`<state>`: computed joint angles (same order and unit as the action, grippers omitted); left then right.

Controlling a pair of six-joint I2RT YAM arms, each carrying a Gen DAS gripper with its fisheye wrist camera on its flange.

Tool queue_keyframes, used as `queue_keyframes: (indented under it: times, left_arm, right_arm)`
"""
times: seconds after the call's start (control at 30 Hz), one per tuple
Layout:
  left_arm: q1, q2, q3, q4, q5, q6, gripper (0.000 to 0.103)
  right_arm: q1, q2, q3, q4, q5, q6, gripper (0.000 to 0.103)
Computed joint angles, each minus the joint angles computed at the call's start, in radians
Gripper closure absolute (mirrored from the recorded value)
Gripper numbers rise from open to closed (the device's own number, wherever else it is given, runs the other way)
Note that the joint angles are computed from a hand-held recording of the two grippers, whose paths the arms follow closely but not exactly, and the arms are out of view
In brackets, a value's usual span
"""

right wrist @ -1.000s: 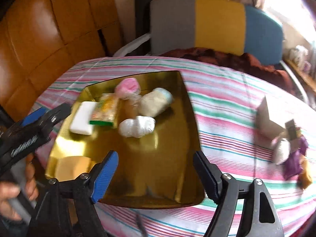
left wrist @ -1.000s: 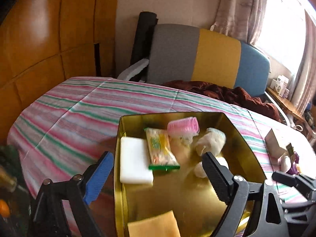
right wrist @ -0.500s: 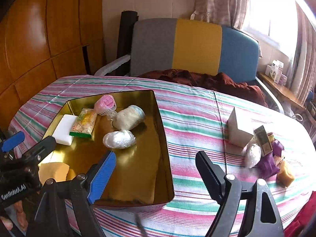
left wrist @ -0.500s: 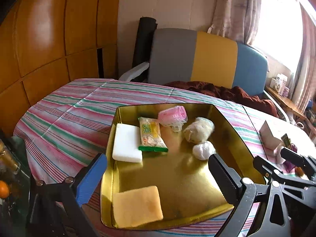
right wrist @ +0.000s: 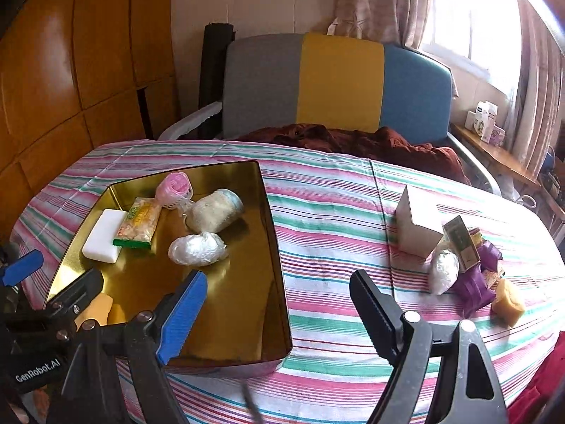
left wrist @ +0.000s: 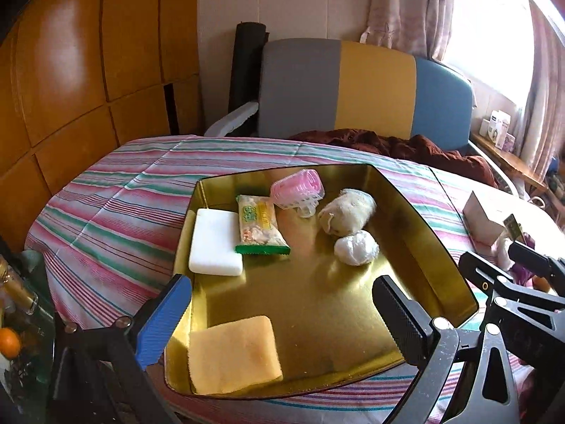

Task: Organize objects
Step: 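Withdraw both grippers from the tray and move toward the remaining pile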

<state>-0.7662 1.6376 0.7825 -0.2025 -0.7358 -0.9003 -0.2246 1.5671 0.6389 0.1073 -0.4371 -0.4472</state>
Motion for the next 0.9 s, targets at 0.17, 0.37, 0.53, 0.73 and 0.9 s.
queue_keyframes:
  times: [0.17,0.37,0.53,0.73,0.9]
  left_arm:
    - [-0.008,0.018,0.018,-0.003,0.008,0.009,0.0]
    - [-0.025,0.041,0.049,-0.022,-0.006,0.028,0.0]
    - [-0.043,0.061,0.073,-0.023,-0.013,0.056,0.0]
    - [-0.053,0.092,0.102,-0.027,0.004,0.079,0.0]
    - [-0.059,0.106,0.11,-0.008,0.023,0.101,0.0]
  right_arm:
    - [-0.017,0.007,0.007,0.004,-0.01,-0.002,0.018]
    - [-0.046,0.035,0.036,-0.011,-0.017,-0.006,0.018]
    - [-0.071,0.064,0.061,-0.022,-0.018,-0.009,0.018]
    - [-0.095,0.095,0.088,-0.036,-0.015,-0.012,0.018]
    - [-0.113,0.124,0.114,-0.042,-0.004,-0.018,0.018]
